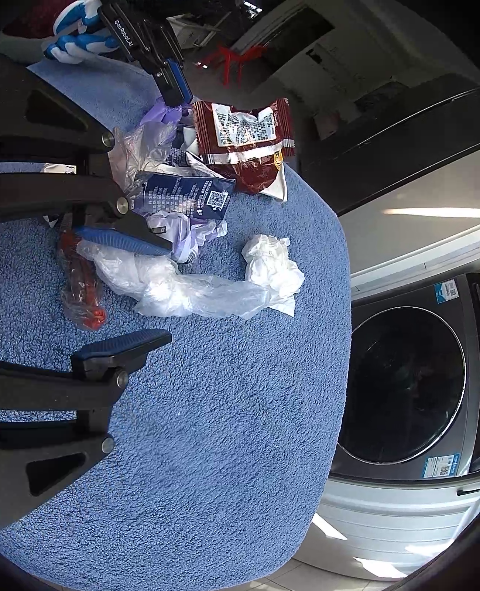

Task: Collect trash
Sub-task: 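Grasp the clear plastic bag with the right tool while the left tool grasps the purple wrapper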

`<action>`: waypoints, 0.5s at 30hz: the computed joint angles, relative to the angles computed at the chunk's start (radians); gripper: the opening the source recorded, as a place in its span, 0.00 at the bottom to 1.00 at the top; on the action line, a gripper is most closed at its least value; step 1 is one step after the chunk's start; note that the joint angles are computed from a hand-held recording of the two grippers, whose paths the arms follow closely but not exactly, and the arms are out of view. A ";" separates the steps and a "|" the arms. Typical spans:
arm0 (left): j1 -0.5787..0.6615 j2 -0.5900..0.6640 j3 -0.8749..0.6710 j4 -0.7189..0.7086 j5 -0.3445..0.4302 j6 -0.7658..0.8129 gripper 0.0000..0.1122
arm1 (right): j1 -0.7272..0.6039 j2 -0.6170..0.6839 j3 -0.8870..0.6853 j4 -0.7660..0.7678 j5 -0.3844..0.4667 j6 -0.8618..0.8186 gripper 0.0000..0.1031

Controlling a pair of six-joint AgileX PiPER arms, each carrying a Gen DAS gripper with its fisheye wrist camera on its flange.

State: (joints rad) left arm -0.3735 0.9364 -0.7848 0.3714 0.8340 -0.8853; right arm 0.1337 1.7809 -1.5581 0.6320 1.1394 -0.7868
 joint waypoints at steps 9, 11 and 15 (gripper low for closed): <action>-0.233 -0.065 0.002 0.137 0.119 -0.217 0.00 | -0.019 -0.072 0.061 0.013 0.023 -0.018 0.20; -0.313 -0.080 -0.007 0.188 0.167 -0.288 0.00 | -0.029 -0.112 0.089 0.021 0.015 -0.028 0.19; -0.499 -0.097 -0.040 0.299 0.292 -0.438 0.00 | -0.077 -0.195 0.124 0.047 0.038 -0.064 0.19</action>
